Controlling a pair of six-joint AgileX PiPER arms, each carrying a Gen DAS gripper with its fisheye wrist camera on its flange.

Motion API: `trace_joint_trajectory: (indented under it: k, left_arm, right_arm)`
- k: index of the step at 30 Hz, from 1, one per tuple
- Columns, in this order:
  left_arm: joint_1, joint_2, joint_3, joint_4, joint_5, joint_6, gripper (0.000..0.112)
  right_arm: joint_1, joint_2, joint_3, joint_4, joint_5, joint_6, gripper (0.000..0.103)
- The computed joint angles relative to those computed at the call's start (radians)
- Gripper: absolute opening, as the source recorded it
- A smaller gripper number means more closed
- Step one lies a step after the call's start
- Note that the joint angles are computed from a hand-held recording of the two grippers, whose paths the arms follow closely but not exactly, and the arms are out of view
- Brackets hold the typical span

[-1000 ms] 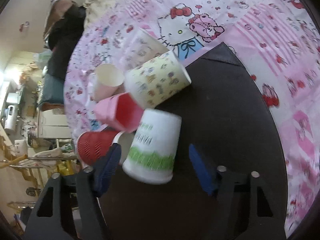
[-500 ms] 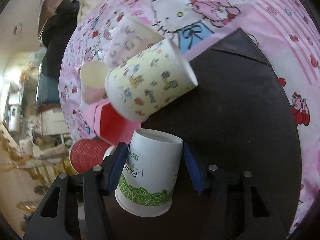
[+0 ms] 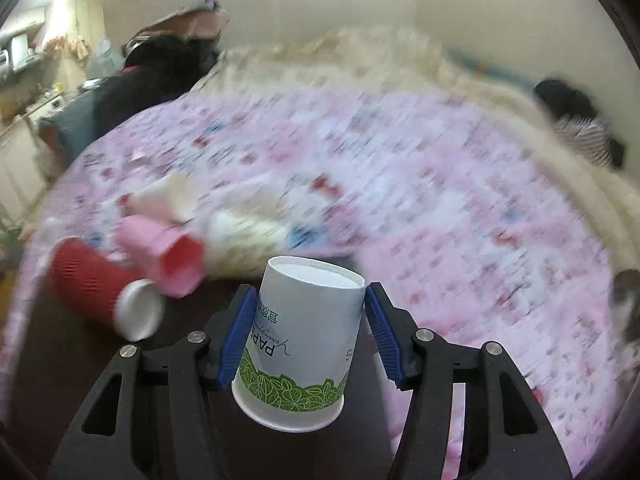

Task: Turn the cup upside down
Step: 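Grasp the white-and-green cup with the right gripper and lift it, then set the white-and-green cup upside down on the tray, open right gripper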

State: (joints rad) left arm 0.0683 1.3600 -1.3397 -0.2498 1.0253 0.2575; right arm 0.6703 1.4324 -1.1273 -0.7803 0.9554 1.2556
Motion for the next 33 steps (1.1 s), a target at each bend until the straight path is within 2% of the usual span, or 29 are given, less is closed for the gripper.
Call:
trace_joint_trajectory:
  k: [3,5,8,10,15,17,19,21,33]
  left_arm:
    - [0.000,-0.011,0.003,0.005,-0.008,-0.002,0.103]
    - [0.010,-0.007,-0.004,-0.003,-0.002,0.001,0.103]
    - [0.018,-0.007,-0.005,-0.006,-0.003,0.001,0.103]
    - [0.020,-0.004,-0.008,-0.006,0.002,0.002,0.103]
    - [0.019,0.001,-0.019,-0.023,0.024,0.011,0.103]
    - [0.015,-0.002,-0.018,-0.022,0.024,0.014,0.103]
    - [0.023,0.001,-0.022,-0.032,0.036,0.026,0.103]
    - [0.030,0.002,-0.018,-0.032,0.038,0.033,0.103]
    - [0.017,0.026,-0.005,-0.004,0.078,0.017,0.103]
  right_arm:
    - [-0.048,0.020,0.049,-0.010,-0.041,0.039,0.059]
    - [-0.022,0.034,0.069,-0.080,-0.028,0.114,0.059]
    - [0.010,0.052,0.043,-0.078,0.022,0.089,0.060]
    - [0.037,0.063,0.028,-0.069,0.058,0.087,0.060]
    - [0.062,0.025,0.047,0.017,0.071,0.069,0.061]
    - [0.050,0.016,0.049,0.067,0.043,0.047,0.076]
    - [0.058,0.010,0.049,0.069,0.038,0.063,0.086]
    - [0.066,-0.003,0.036,0.069,0.043,0.070,0.090]
    - [0.196,-0.162,-0.001,0.098,0.134,0.264,0.090]
